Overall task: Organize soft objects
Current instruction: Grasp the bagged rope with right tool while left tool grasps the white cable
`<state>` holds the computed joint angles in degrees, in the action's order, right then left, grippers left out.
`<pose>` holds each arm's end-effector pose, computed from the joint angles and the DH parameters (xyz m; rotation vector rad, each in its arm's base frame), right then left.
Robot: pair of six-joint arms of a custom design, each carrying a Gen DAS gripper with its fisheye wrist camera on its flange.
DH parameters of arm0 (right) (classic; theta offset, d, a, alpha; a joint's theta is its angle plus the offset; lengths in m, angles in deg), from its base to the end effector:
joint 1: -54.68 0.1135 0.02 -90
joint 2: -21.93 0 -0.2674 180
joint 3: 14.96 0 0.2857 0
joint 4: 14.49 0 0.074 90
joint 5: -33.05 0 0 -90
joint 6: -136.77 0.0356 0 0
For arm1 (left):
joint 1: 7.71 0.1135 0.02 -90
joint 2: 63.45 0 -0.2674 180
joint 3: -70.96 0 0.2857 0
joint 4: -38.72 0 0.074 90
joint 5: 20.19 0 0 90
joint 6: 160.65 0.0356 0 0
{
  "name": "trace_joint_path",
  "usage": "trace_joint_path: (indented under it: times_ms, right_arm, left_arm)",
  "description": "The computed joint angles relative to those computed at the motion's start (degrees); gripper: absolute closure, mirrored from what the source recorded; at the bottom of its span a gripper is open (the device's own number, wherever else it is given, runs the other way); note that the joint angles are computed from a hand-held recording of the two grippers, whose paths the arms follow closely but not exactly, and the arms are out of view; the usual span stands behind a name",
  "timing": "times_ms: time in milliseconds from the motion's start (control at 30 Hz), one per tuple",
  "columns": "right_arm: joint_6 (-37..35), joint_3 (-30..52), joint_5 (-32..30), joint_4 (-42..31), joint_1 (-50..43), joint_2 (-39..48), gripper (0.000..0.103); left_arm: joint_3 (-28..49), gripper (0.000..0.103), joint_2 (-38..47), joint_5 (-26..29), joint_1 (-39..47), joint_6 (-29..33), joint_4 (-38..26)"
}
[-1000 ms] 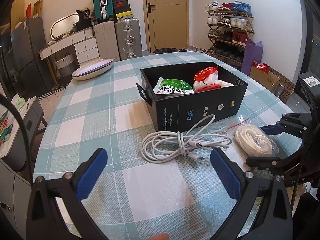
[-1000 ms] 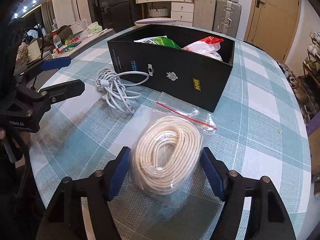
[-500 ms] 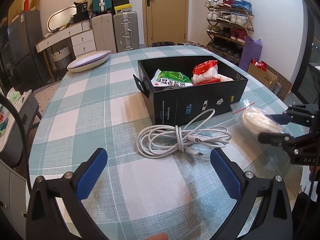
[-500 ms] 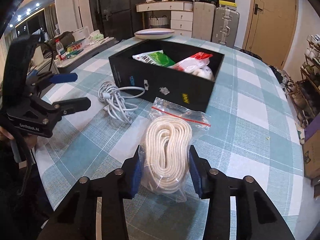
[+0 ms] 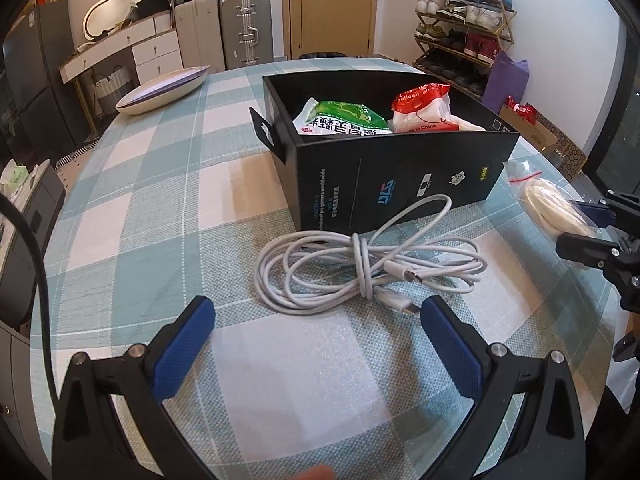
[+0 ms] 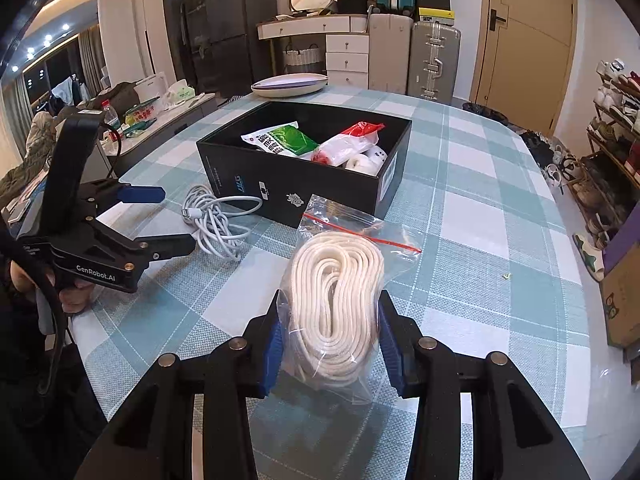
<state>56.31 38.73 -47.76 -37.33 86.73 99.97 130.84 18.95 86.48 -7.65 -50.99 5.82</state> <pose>0.2565 0.1539 0.1772 -0.3918 2.3537 0.1527 0.3099 -0.0099 0.1801 0.5360 2.4354 -0.2268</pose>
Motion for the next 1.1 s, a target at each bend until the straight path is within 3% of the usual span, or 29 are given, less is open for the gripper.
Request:
trace_joint_path:
  times_ms: [367,500,633,800,1100]
  right_arm:
    - [0.1,0.2,-0.3,0.4,0.2,0.5,0.060]
    - [0.1,0.0,-0.4,0.6,0.0,0.4,0.060]
    - [0.1,0.1,-0.5,0.6,0.1,0.5,0.060]
    - [0.1,0.2,-0.5,1.1,0.4,0.9,0.060]
    - [0.1,0.0,-0.2,1.4,0.5,0.0,0.060]
  left_arm:
    - [3.0,0.001,3.8,-4.1,-3.2,-1.3,-0.1]
    - [2.5,0.017,3.2,-3.2,-3.5,-0.2,0.0]
    - [0.1,0.026,0.8,-2.9,-3.5,1.4,1.8]
    - [-0.6,0.034,-0.4,-0.8,-1.9,2.8,1.5]
    - [-1.9,0.037,-2.0,0.7,-0.7,3.6,2.0]
